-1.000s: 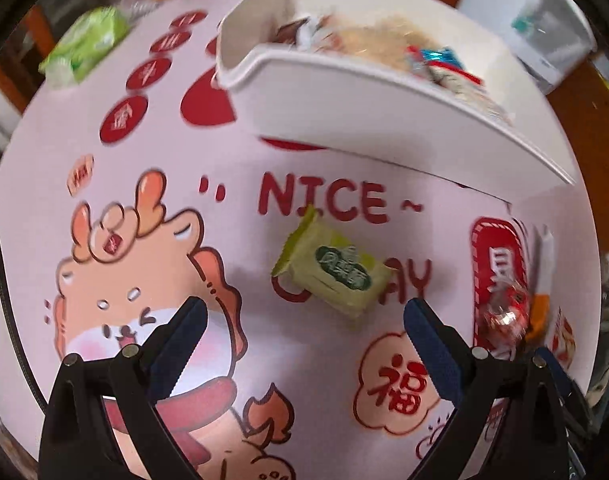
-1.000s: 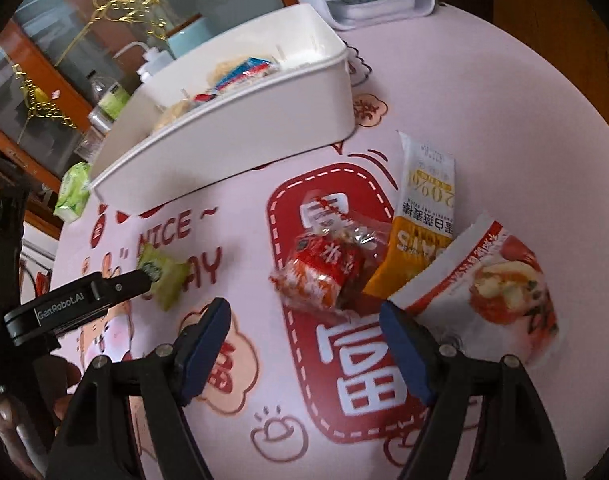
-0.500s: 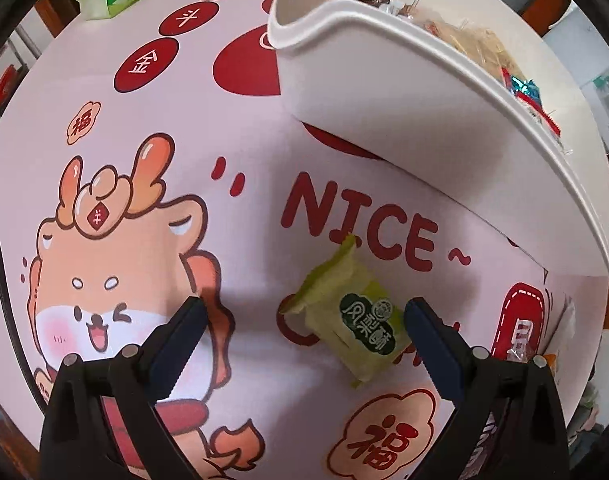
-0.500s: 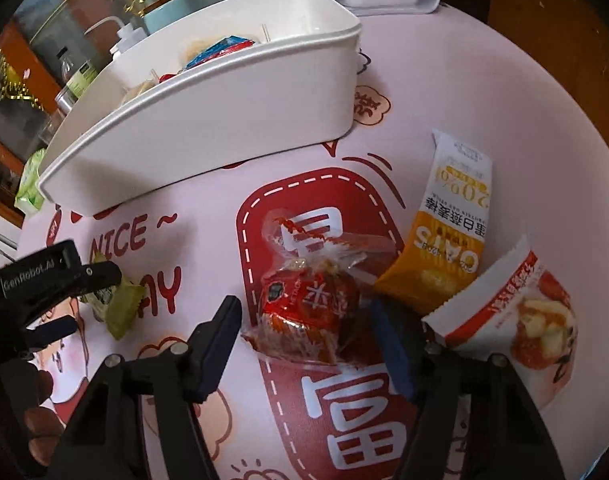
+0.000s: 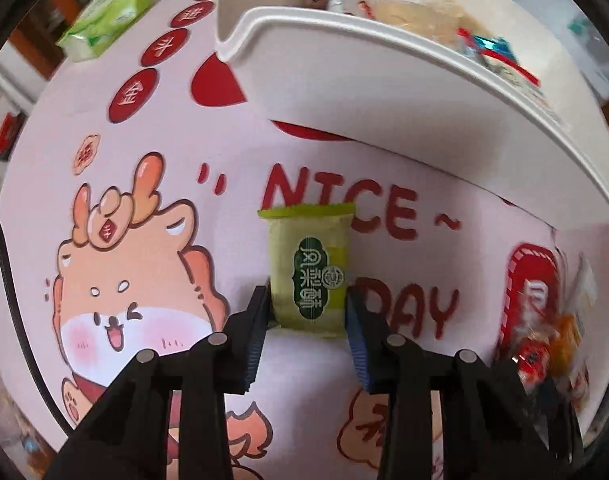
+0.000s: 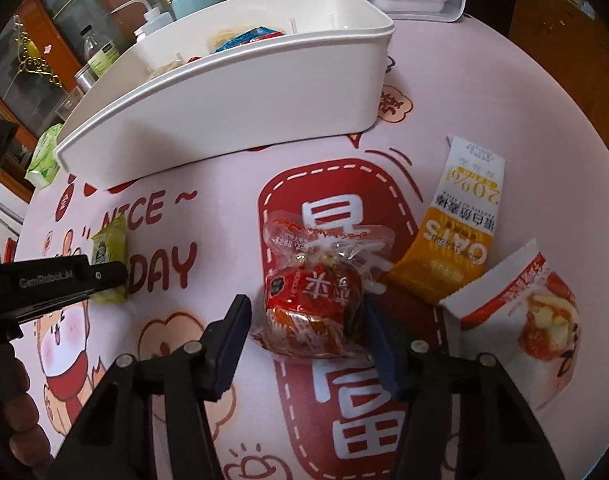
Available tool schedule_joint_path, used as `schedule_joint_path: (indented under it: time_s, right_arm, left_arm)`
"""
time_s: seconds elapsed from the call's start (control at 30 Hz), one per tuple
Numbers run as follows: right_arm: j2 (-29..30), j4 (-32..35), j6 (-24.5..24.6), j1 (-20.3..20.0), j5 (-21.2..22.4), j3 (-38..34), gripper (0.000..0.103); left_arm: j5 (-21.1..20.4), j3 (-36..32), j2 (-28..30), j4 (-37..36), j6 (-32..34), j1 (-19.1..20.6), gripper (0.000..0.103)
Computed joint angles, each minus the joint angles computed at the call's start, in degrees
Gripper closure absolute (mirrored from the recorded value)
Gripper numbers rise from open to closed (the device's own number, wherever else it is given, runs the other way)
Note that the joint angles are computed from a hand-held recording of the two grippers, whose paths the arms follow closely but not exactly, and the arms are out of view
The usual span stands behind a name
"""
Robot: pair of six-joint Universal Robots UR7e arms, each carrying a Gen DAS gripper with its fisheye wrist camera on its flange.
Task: Organize snacks
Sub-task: 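Grasp the green-yellow pack with the left tool while the right tool grasps the red sausage bag, then carry both packs into the white tray and open both tools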
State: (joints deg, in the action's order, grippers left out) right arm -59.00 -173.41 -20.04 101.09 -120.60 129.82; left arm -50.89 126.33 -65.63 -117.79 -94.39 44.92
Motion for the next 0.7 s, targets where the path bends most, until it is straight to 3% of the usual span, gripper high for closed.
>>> schedule_joint_path:
  time_s: [0.2,0.27,0.4,0.7]
  right_arm:
    - [-2.6,3.3,0.8,-0.4,2.6,1.7,0.048]
    - [-3.2,3.7,0.5,-0.2,3.0,2.3,0.049]
    - [-4.5,4.5,0.4,0.6,4.4,3.2,0.049]
    - [-8.2,6.4,0.3,4.4,8.5,2.3,0.048]
  left_arm:
    - [-0.8,8.1,-4.1,-12.0,2.9,-2.9,0.067]
    - [-1.1,9.5,-5.1,-12.3,3.1,-4.3,0.067]
    - [-0.6,10.3,-7.1,-8.4,2.7,-7.9,0.067]
    - [3.2,6.9,-16.0,10.3,1.5,-14.7,0.067]
